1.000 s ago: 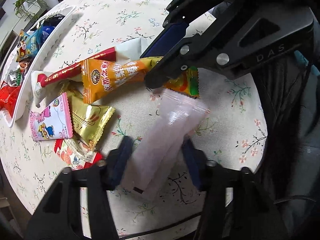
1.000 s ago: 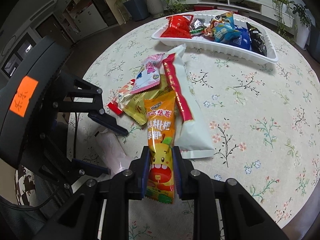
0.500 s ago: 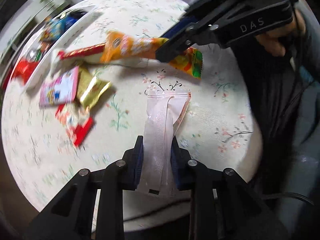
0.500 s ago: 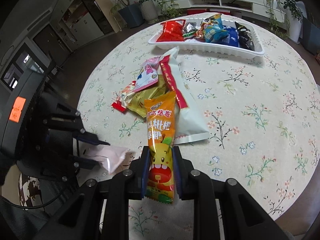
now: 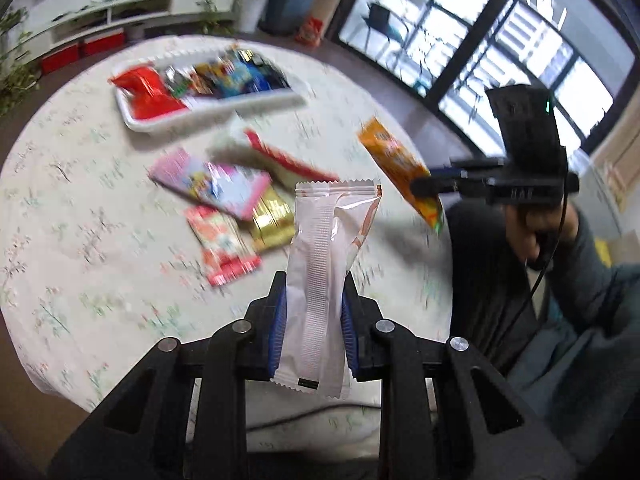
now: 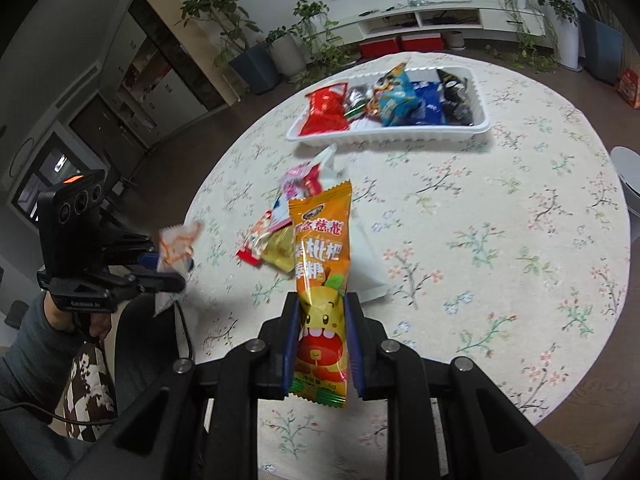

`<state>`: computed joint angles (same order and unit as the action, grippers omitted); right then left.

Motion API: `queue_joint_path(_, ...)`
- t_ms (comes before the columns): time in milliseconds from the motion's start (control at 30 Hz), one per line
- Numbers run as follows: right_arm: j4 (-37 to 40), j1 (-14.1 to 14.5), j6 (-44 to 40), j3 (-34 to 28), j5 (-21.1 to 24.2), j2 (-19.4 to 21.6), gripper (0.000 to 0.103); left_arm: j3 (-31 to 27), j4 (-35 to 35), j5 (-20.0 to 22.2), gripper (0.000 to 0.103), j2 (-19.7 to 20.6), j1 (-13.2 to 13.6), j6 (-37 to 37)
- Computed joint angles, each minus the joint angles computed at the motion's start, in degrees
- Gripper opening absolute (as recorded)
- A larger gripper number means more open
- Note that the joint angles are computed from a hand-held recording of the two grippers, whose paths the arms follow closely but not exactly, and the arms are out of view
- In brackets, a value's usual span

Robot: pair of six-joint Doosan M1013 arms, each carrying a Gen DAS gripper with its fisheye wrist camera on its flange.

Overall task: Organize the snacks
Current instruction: 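Carry the orange packet and pink-white wrapper into the white tray with both tools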

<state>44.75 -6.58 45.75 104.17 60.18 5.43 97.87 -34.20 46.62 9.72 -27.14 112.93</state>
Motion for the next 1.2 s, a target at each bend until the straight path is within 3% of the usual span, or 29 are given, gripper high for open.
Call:
queue_joint_path(267,0.34,-1.76,1.82,-2.56,-1.92,1.46,0.024,-4.54,-0.77,-2.96,0.022,2.24,1.57,-3.89)
queue_joint_path(533,0.08,-1.49,3.91,-8.77,-5.5,4.24,0.024,-16.3,3.75,-3.75,0.022,8.77,2.79,-10.09)
queue_joint_path(700,-0.94,0.16,5.98,-14.37,-7.0,7.32,0.024,-24.83,5.28,-0.16,0.022,14.38,2.9,-14.9)
queue_joint_path(867,-3.82,1.59,10.45,-21.61,-5.47,12.31,0.024,-31.91,9.23,3.32,0.022,19.27,2.47,-21.79)
queue_joint_path(1200,-21.91,6.2,20.01,-31.42,-3.68,21.17,0.024,-43.13,15.43,11.12,0.023,29.23,1.85,-31.04)
